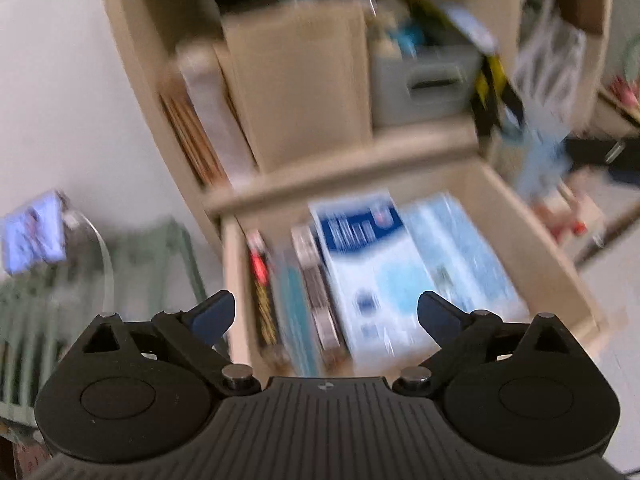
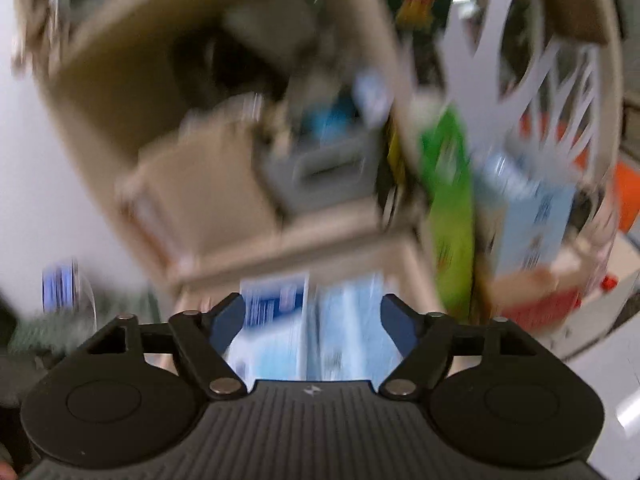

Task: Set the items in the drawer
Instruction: 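Release the knob and raise the right gripper to the grey basket, then grasp the thin blue-and-white item in the grey basket with the right gripper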

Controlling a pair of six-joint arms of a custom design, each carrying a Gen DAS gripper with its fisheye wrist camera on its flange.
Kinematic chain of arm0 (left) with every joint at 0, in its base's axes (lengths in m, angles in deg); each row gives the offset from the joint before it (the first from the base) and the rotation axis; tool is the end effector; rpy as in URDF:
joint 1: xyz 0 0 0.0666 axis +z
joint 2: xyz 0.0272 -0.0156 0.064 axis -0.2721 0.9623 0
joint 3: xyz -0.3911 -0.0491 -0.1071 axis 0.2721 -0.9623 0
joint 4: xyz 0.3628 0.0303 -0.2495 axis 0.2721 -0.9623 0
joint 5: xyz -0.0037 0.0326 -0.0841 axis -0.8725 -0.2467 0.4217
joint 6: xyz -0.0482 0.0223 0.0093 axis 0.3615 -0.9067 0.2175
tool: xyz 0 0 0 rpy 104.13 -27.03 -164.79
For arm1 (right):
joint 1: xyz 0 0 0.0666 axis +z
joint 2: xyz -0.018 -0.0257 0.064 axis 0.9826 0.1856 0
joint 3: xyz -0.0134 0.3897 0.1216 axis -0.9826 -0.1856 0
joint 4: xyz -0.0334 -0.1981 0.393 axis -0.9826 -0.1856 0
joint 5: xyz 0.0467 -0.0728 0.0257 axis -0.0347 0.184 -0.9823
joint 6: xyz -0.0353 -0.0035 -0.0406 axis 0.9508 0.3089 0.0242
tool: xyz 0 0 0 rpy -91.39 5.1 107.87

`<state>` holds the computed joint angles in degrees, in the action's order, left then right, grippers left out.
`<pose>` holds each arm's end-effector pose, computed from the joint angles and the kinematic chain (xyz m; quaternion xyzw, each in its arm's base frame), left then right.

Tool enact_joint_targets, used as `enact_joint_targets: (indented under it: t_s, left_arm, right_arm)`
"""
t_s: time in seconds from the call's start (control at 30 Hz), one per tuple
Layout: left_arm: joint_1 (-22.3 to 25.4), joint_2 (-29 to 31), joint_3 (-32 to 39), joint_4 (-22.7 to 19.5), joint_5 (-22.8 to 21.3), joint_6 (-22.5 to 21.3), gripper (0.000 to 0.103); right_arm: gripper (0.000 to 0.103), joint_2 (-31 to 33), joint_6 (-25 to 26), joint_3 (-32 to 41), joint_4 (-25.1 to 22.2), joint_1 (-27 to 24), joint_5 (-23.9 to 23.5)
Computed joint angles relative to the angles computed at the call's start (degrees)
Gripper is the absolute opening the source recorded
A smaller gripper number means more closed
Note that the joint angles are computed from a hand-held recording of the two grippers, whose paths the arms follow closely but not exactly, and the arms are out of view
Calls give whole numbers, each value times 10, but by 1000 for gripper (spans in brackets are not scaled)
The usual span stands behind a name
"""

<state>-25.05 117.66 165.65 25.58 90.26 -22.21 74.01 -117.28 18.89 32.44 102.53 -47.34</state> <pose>0.6044 -0.1078 0.5521 0.3101 0.8511 -0.0575 0.4198 0.5125 0.1970 0.5477 0.2859 0.8022 0.0237 0.5236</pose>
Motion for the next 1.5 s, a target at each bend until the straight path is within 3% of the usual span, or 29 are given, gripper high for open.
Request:
enact_joint_targets:
  t_s: [0.07,0.17,0.23,0.27,0.33,0.4,0.5,0.6,0.7,0.77,0.87,1.0,1.17,1.43,1.5]
  left_arm:
    - [-3,-25,-31,76,-5,10,103]
    - [-7,-62,-81,202,-19,29,103]
    - [-10,-75,-96,260,-21,32,103]
    - [-12,-75,-91,265,-22,30,103]
    - [-13,-68,-69,238,-1,29,103]
    - [-11,-65,-53,212,31,33,103]
    - [-13,-73,-66,229,38,24,103]
    - [-15,-78,-80,248,34,8,103]
    - [-13,-79,-87,251,31,3,103]
    - [-13,-75,-84,253,21,3,103]
    - [-13,-61,-69,240,3,13,103]
    - [-13,-41,-42,204,-12,20,103]
    - [-16,-33,-35,198,-19,21,103]
    - [-21,-28,-34,199,-21,11,103]
    - [-21,-26,-31,196,-23,9,103]
  right_arm:
    - [88,-22,40,-11,53,0,39]
    - [103,-44,115,-17,131,-7,57]
    - [103,-54,154,-29,200,-16,57]
    - [103,-56,163,-34,226,-21,50]
    - [101,-45,143,-15,220,-37,29]
    - [80,-26,110,9,203,-52,19]
    - [70,15,85,58,148,-77,19]
    - [69,68,136,114,97,-92,50]
    - [60,108,190,153,72,-106,41]
    - [55,128,170,173,49,-117,18]
    - [50,131,101,162,63,-130,-35]
    - [48,131,46,134,123,-141,-51]
    - [48,141,-17,135,110,-153,-55]
    - [45,149,-11,133,145,-155,-40]
    - [26,147,-5,128,158,-153,-32]
